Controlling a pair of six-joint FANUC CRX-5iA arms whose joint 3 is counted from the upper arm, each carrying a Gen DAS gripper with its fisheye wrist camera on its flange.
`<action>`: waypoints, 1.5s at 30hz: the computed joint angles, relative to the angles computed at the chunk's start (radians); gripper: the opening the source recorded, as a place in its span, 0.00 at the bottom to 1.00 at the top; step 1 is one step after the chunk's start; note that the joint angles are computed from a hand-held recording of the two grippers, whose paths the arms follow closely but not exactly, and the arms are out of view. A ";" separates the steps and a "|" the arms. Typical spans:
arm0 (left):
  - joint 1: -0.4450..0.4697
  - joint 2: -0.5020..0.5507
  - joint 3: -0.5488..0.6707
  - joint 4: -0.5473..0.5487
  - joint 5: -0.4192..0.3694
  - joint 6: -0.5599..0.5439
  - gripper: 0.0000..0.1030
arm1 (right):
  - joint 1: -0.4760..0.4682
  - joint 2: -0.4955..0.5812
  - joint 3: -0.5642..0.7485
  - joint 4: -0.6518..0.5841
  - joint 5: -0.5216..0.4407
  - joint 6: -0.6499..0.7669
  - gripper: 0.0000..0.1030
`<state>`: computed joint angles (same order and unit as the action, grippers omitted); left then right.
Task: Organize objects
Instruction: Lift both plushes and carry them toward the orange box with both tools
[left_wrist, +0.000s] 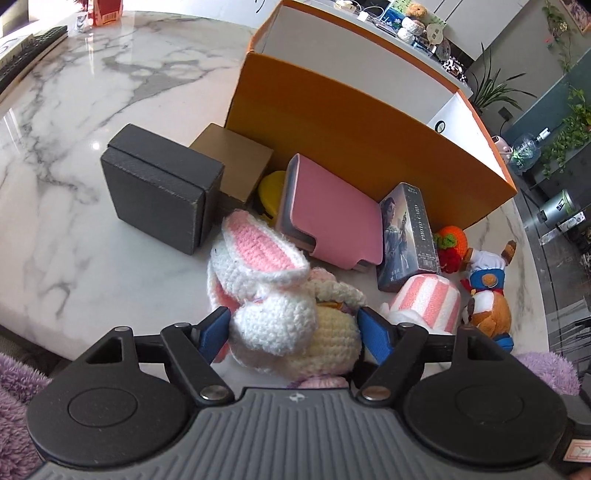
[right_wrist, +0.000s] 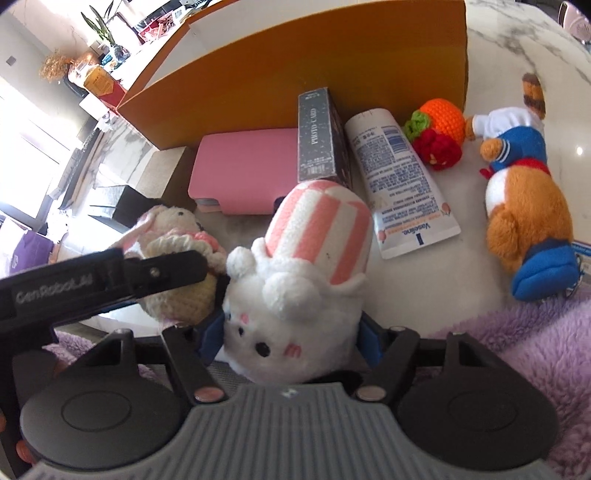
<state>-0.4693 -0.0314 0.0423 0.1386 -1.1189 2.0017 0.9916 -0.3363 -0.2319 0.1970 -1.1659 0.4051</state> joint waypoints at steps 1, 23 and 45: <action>-0.005 0.002 0.004 -0.011 0.001 -0.003 0.84 | 0.003 0.000 0.000 0.005 -0.004 -0.002 0.70; -0.071 -0.129 0.021 -0.137 0.067 -0.167 0.72 | 0.127 -0.081 -0.036 0.261 -0.048 0.043 0.69; -0.012 0.081 0.351 -0.112 0.103 -0.480 0.72 | -0.187 0.131 0.287 0.276 0.109 0.475 0.69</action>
<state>-0.4813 0.0494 0.3928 0.0265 -1.0161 1.5220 0.8048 -0.2054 0.0554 0.4733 -1.0565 0.8804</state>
